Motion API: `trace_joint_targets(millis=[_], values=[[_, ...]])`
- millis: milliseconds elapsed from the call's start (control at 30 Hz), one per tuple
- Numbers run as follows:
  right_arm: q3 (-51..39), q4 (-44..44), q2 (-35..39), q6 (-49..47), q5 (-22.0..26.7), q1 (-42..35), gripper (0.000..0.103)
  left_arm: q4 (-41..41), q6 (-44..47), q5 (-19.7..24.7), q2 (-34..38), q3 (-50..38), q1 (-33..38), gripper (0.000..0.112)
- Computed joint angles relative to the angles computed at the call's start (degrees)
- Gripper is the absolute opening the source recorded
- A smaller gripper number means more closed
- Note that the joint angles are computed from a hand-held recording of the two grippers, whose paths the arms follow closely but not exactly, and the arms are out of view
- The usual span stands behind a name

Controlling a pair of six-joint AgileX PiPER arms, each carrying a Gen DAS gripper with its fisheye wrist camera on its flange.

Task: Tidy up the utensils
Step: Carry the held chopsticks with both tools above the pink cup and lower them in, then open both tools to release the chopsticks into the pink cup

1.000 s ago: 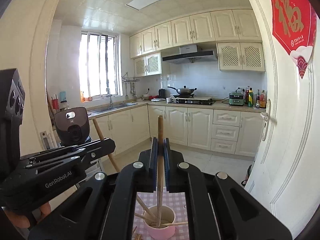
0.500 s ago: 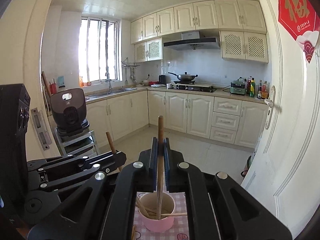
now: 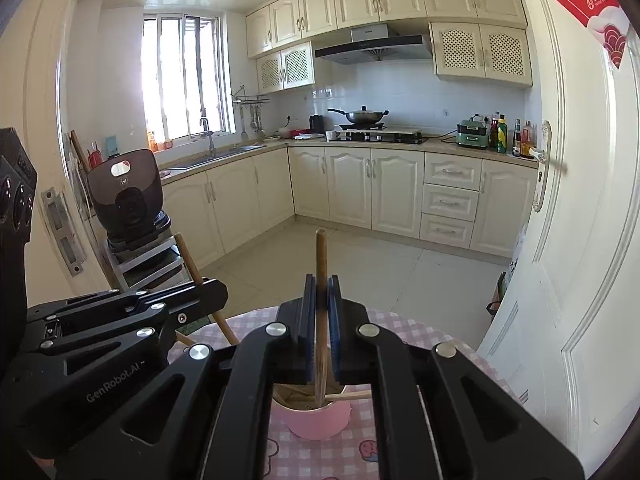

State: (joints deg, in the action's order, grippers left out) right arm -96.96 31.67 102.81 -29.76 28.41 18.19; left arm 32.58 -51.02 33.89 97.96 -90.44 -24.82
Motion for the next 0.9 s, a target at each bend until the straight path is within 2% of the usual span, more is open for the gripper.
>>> trace_joint_targets(millis=[100,167,233,267,300,400,533,900], values=[[-0.26,0.13,-0.20,0.32,0.81,-0.36,0.005,-0.79,0.76,2.82,1.00,-1.81,-0.33,0.007],[-0.24,1.05,-0.53,-0.01,1.83,-0.71,0.011,-0.03,0.28,3.32,0.80,-1.61,-0.73,0.007],[0.48,1.32,-1.24,-0.33,1.62,-0.76,0.023,-0.60,0.90,4.37,0.98,-2.14,-0.97,0.008],[0.67,1.53,-1.42,-0.54,1.51,-0.80,0.025,-1.15,1.09,4.66,0.97,-2.28,-0.96,0.013],[1.09,2.13,-1.82,-1.04,1.59,-0.88,0.025,-1.29,0.90,4.85,0.77,-2.13,-1.00,0.024],[2.72,2.86,-3.20,-1.96,1.30,-1.07,0.025,3.94,-2.92,7.46,0.41,-2.03,-2.64,0.042],[4.45,4.15,-4.91,-3.34,1.10,-1.65,0.028,2.16,-1.78,6.89,-1.09,-0.81,-2.35,0.048],[10.86,6.73,-10.56,-6.64,0.59,-1.83,0.031,6.76,-6.27,7.91,-7.47,5.93,-4.99,0.064]])
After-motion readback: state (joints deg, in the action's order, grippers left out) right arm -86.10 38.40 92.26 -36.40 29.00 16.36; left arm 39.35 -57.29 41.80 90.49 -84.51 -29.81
